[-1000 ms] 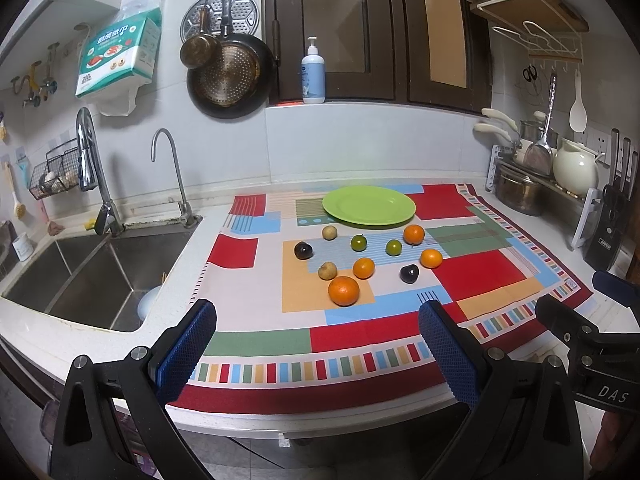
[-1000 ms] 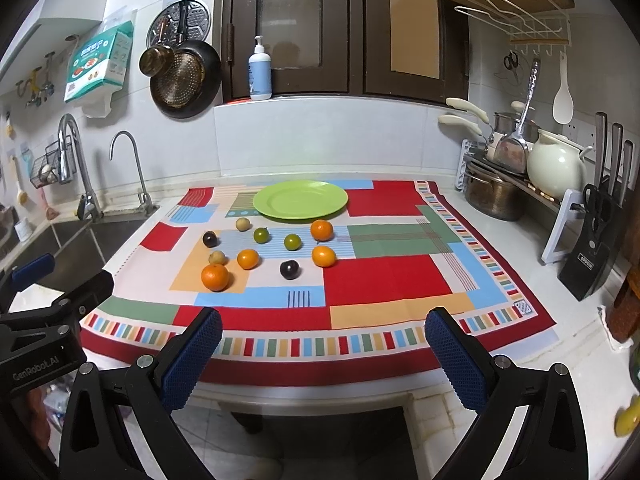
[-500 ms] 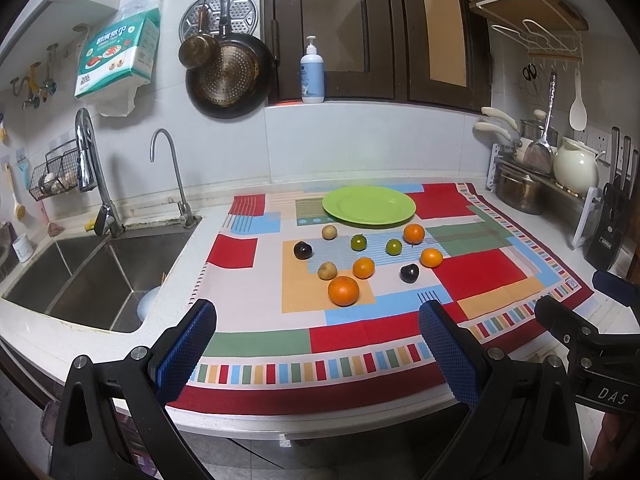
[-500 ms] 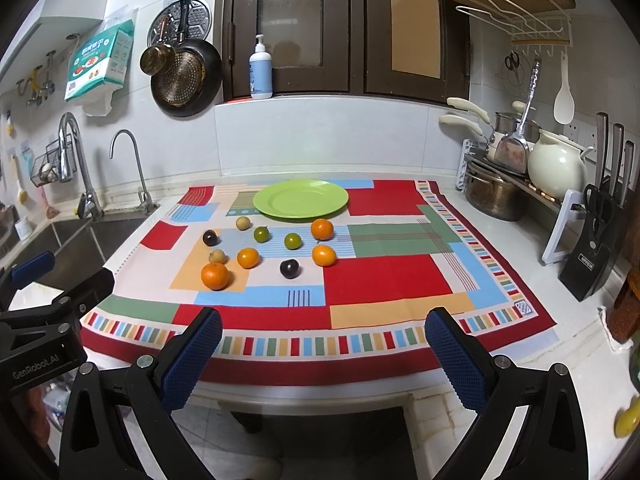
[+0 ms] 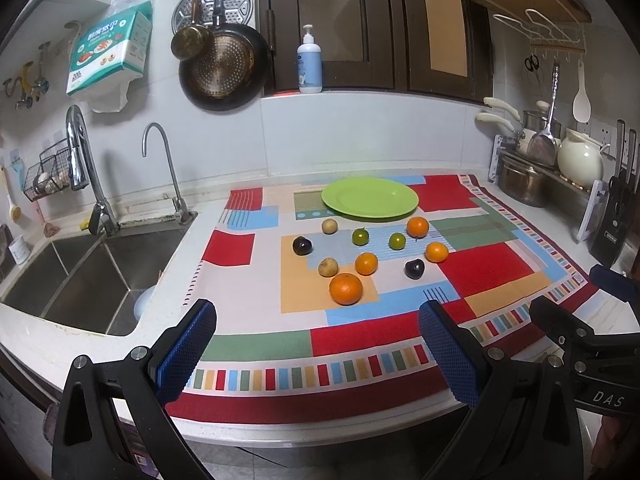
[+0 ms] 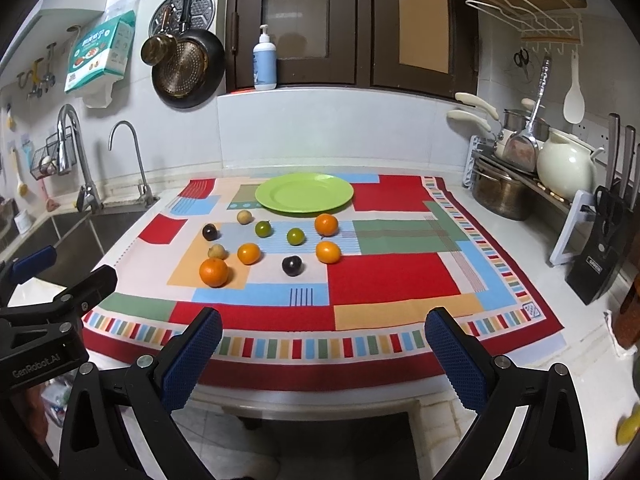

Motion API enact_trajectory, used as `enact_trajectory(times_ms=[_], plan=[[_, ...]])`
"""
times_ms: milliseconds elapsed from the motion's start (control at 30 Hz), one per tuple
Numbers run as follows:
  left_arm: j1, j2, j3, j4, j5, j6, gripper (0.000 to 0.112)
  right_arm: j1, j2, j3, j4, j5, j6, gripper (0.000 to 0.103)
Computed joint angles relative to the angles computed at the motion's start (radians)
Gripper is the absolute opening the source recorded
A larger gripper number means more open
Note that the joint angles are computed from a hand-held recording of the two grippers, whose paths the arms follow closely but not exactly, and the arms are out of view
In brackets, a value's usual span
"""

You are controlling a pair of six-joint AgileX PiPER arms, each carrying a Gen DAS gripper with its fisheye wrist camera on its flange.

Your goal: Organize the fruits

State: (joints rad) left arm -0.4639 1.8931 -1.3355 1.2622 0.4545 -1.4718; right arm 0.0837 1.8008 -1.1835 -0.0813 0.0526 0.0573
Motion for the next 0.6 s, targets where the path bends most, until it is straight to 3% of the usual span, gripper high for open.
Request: enact_trajectory(times_ms=[167, 467, 600], plan=[[0.022, 0.05, -0.053, -0.049, -0.023, 0.062, 0.099, 0.014, 0.054, -0.058, -0.107, 0.021, 0.084, 0.102], [0.077, 0.169, -0.208, -0.31, -0.057, 0.359, 0.094, 0.019, 0.194, -0.24, 0.146, 0.113, -0.177, 0.099], [0.099, 0.231, -0.29, -0.448, -0.059, 0.514, 0.09, 0.022, 0.273, -0.351, 0.174, 0.181, -0.204, 0.097]])
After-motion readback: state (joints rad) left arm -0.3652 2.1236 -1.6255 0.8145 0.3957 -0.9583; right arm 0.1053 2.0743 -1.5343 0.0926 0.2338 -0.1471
